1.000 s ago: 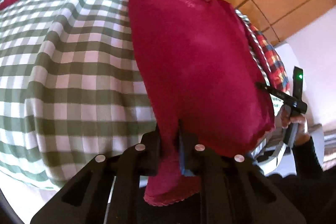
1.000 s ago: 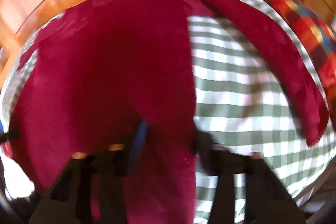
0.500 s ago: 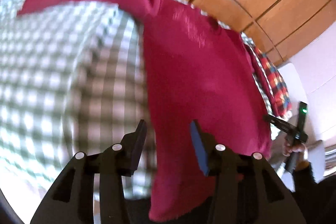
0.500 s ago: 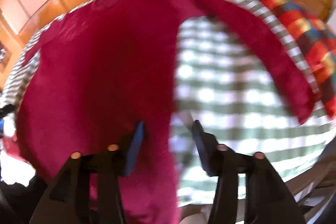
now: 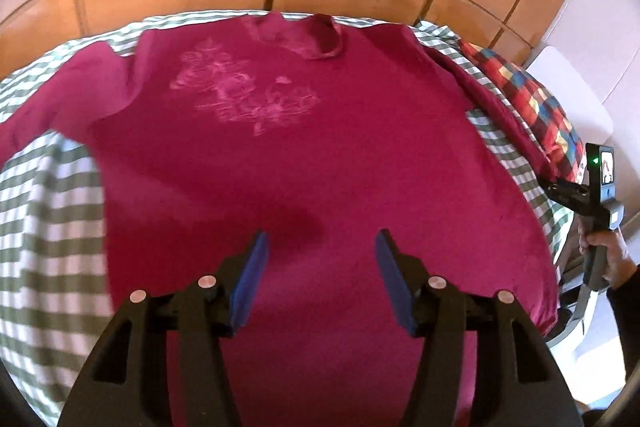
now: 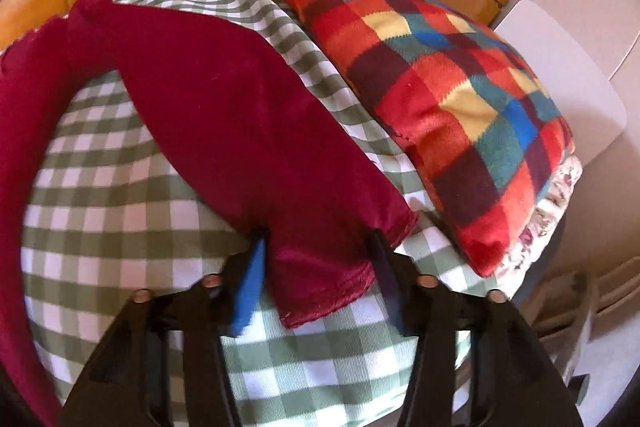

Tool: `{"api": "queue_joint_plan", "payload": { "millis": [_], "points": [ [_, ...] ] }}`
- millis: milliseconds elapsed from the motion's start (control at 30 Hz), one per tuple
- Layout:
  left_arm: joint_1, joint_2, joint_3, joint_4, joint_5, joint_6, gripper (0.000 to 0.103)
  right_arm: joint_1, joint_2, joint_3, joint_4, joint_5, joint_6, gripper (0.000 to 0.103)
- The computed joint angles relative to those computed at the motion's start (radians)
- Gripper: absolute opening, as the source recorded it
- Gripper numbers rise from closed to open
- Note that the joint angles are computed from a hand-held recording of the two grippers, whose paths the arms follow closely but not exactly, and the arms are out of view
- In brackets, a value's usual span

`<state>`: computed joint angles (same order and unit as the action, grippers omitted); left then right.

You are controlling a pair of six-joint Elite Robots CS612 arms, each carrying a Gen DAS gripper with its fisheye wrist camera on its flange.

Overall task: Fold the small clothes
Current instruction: 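Grasp a sleeve cuff with the right gripper and lift it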

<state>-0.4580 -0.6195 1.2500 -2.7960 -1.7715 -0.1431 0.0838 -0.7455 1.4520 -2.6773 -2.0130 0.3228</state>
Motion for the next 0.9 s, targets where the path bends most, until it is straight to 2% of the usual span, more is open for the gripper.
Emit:
{"api": "queue_joint_plan", "payload": {
  "millis": [33,233,367,467,567,700,767,800,867,900],
  "points": [
    [-0.004,0.005,-0.014,0.009,0.003,-0.004,0.056,-0.001,-0.004,-0.002,-0.002,-0.007,0.0,0.008],
    [-0.01,0.026,-0.047,0.056,0.051,-0.012,0.058,-0.015,-0.061,0.031,-0.183,-0.077,0.046,0.008],
    [-0.006,0.036,-0.058,0.085,0.058,-0.034,0.058,-0.036,-0.068,-0.001,-0.178,-0.146,0.071,0.008],
    [-0.008,0.039,-0.056,0.079,0.064,-0.035,0.059,-0.057,-0.043,-0.063,-0.081,-0.207,0.098,0.008],
    [-0.011,0.039,-0.055,0.078,0.072,-0.036,0.061,-0.084,-0.001,-0.142,0.08,-0.24,0.149,0.007],
    [-0.01,0.046,-0.067,0.086,0.07,-0.049,0.063,-0.113,0.044,-0.213,0.243,-0.199,0.199,0.008],
    [-0.011,0.048,-0.072,0.09,0.072,-0.052,0.065,-0.117,0.057,-0.225,0.246,-0.188,0.198,0.008],
    [-0.012,0.049,-0.074,0.091,0.072,-0.051,0.066,-0.119,0.055,-0.217,0.217,-0.18,0.194,0.012],
    [-0.013,0.049,-0.073,0.087,0.074,-0.047,0.067,-0.129,0.028,-0.173,0.139,-0.125,0.223,0.036],
    [-0.014,0.05,-0.072,0.082,0.076,-0.046,0.069,-0.135,0.004,-0.132,0.081,-0.108,0.267,0.067]
  ]
}}
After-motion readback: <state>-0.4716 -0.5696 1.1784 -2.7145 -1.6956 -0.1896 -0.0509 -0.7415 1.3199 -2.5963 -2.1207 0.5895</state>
